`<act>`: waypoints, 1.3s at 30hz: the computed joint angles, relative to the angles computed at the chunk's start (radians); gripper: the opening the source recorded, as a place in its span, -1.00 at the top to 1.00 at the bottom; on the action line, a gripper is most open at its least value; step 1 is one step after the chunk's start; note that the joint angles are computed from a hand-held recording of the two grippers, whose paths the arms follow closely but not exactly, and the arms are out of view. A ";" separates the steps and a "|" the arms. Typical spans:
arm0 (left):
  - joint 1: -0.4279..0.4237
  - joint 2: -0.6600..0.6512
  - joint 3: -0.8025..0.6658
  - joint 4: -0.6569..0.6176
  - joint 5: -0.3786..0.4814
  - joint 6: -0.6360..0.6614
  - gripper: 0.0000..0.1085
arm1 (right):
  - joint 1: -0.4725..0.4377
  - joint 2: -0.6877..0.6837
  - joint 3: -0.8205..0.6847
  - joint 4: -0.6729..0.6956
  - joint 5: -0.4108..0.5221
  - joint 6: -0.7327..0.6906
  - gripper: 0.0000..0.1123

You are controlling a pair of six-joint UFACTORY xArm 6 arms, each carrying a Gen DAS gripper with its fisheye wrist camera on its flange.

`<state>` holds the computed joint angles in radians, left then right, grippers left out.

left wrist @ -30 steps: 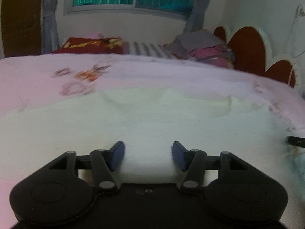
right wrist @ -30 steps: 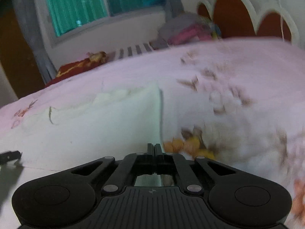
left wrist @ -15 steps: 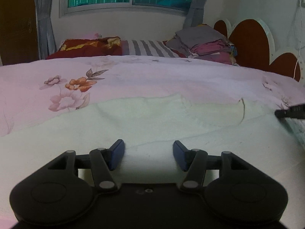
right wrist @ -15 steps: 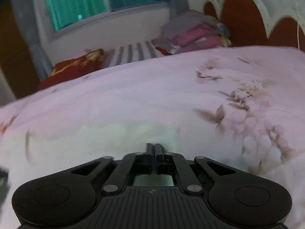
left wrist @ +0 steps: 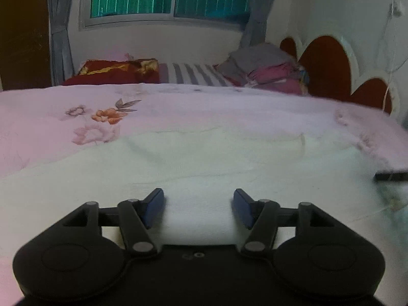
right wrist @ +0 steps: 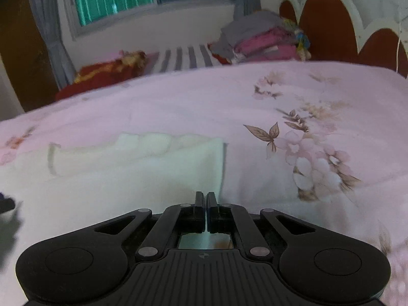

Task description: Fold small clothes

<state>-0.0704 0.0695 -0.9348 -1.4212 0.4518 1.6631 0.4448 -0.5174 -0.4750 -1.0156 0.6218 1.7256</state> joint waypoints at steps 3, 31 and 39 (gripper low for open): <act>-0.021 0.013 0.009 0.088 -0.040 -0.065 -0.11 | 0.039 0.028 0.009 0.038 -0.002 0.004 0.98; 0.592 0.233 -0.292 -0.011 0.035 -0.619 -0.01 | 0.302 0.013 -0.038 -0.055 0.234 0.306 -0.02; 0.616 0.374 -0.454 -0.060 0.096 -0.692 0.55 | 0.322 0.042 -0.089 -0.026 0.290 0.308 -0.02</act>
